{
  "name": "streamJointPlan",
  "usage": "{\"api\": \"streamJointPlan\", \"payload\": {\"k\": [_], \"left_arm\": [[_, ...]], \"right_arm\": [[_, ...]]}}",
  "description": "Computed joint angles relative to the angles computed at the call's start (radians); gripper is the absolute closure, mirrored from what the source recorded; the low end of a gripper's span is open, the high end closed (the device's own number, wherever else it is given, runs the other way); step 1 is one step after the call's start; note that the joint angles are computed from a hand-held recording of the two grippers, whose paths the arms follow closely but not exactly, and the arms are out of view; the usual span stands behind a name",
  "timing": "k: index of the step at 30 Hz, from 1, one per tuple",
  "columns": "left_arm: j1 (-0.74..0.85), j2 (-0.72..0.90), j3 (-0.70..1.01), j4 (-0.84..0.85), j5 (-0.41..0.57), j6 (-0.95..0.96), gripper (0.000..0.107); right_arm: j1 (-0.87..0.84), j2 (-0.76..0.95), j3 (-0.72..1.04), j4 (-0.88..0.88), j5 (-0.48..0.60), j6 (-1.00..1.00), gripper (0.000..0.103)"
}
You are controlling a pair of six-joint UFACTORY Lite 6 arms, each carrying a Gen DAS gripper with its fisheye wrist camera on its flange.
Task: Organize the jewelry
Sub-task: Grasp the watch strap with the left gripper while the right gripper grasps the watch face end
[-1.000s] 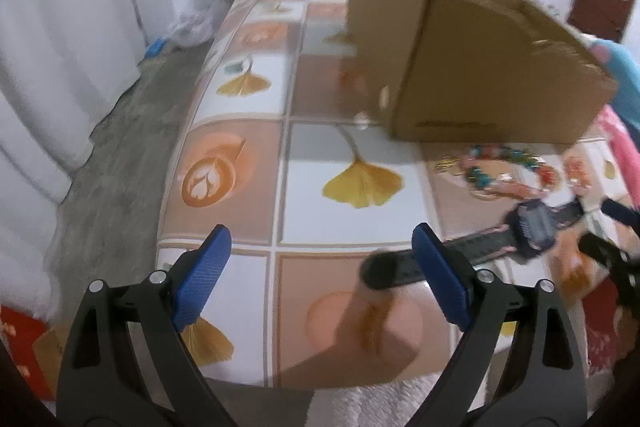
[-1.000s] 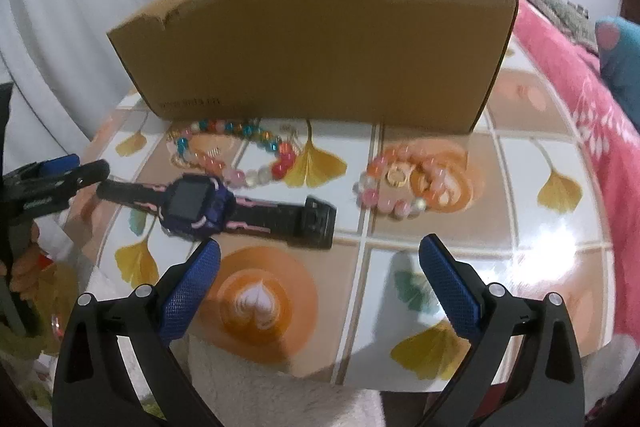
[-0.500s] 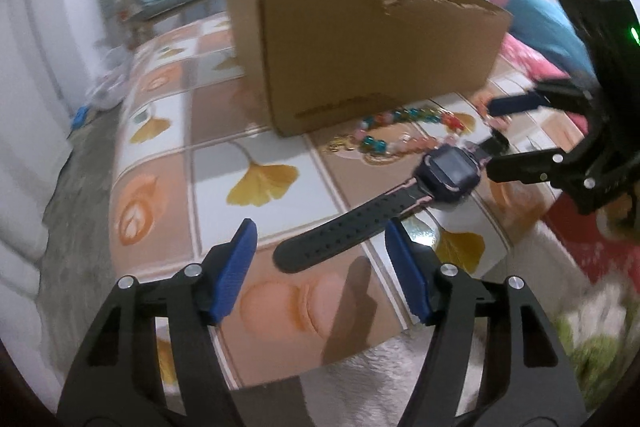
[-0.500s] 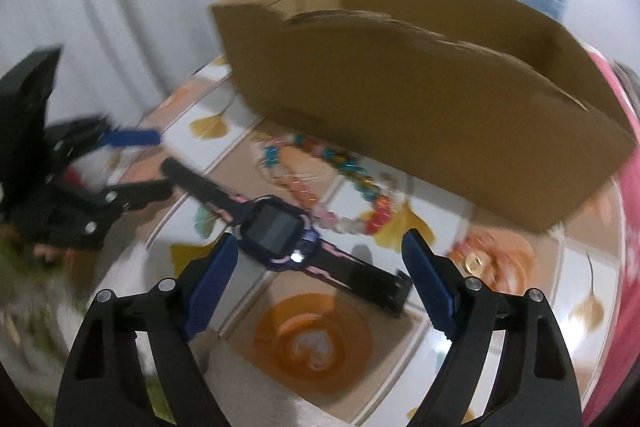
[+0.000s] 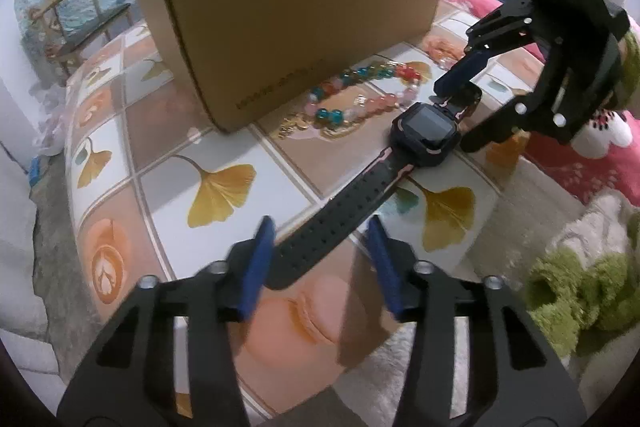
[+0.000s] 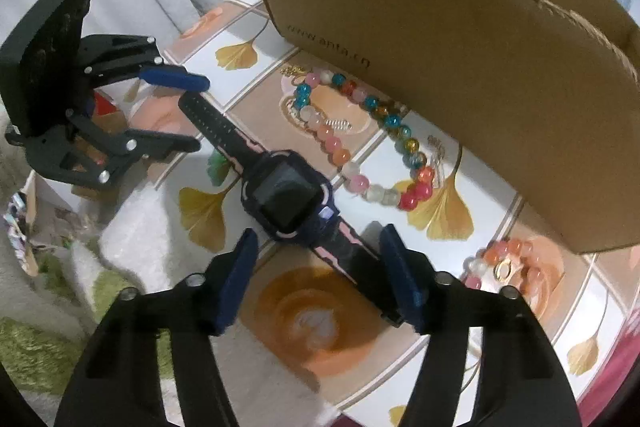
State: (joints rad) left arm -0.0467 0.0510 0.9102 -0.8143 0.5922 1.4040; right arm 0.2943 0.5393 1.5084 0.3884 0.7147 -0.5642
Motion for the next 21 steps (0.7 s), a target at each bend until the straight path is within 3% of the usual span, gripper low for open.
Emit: {"api": "streamJointPlan", "payload": {"k": [4,12,21], "left_arm": [[-0.002,-0.024,-0.010,0.051,0.042,-0.013,0.069],[-0.024,-0.049,-0.030,0.089,0.023,-0.016,0.069],[-0.034,-0.077,-0.048,0.106,0.019,-0.031,0.069]], "right_arm": [[-0.008,-0.026,-0.027,-0.004,0.020,-0.010,0.049],[0.112,-0.006,-0.034,-0.215,-0.112,0.067,0.049],[0.159,-0.024,-0.029,-0.264,-0.109,0.061,0.066]]}}
